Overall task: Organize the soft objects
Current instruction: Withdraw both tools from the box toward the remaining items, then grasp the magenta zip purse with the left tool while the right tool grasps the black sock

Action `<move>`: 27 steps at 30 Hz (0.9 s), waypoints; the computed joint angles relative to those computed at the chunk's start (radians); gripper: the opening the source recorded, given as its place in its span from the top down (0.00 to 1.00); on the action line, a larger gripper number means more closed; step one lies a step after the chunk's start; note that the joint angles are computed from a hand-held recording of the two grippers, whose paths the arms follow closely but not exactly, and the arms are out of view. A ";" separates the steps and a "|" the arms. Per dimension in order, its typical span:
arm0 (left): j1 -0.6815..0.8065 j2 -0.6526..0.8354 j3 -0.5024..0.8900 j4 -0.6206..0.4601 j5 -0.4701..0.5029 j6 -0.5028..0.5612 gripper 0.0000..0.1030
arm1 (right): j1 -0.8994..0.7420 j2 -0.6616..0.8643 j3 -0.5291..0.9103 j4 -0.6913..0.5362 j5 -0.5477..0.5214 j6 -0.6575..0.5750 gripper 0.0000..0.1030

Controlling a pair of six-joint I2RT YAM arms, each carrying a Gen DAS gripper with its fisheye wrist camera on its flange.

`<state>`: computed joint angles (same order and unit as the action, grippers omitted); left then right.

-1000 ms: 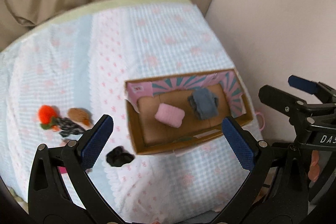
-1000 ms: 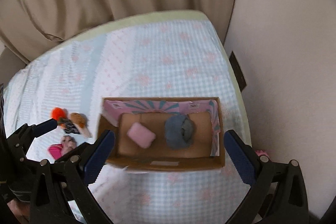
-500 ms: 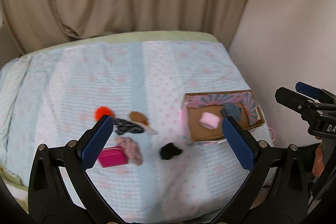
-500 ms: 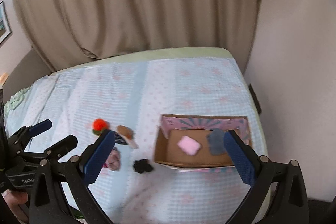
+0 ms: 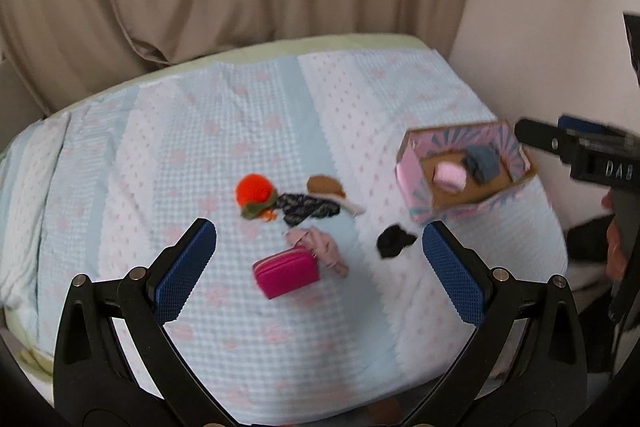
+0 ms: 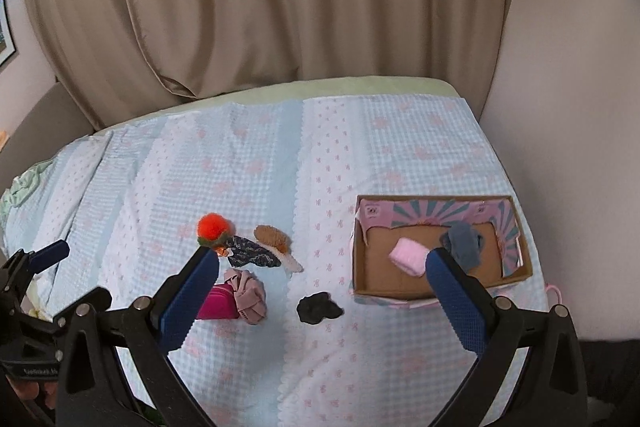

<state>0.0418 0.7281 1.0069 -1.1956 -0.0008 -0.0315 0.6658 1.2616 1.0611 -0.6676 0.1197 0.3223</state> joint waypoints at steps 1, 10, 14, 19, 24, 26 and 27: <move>0.084 -0.009 -0.030 0.008 0.061 0.089 0.00 | 0.026 0.014 -0.002 0.003 0.029 0.022 0.00; 0.306 0.046 -0.373 0.244 0.170 0.534 0.00 | 0.154 0.146 -0.111 0.141 0.134 0.206 0.00; 0.320 0.178 -0.550 0.494 0.155 0.653 0.00 | 0.178 0.263 -0.169 0.281 0.135 0.247 0.00; 0.268 0.436 -0.718 0.892 0.102 0.742 0.00 | 0.164 0.469 -0.207 0.469 0.136 0.297 0.00; 0.211 0.764 -0.788 1.294 0.055 0.797 0.00 | 0.147 0.663 -0.188 0.593 0.139 0.342 0.00; 0.205 0.881 -0.785 1.399 0.057 0.817 0.00 | 0.141 0.725 -0.176 0.631 0.135 0.359 0.00; 0.200 0.933 -0.778 1.438 0.056 0.816 0.00 | 0.139 0.757 -0.167 0.646 0.135 0.370 0.00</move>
<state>0.2421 1.6614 0.2291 0.2421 0.0556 0.7848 0.8044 2.0183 0.8938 -0.0219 0.2548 0.6926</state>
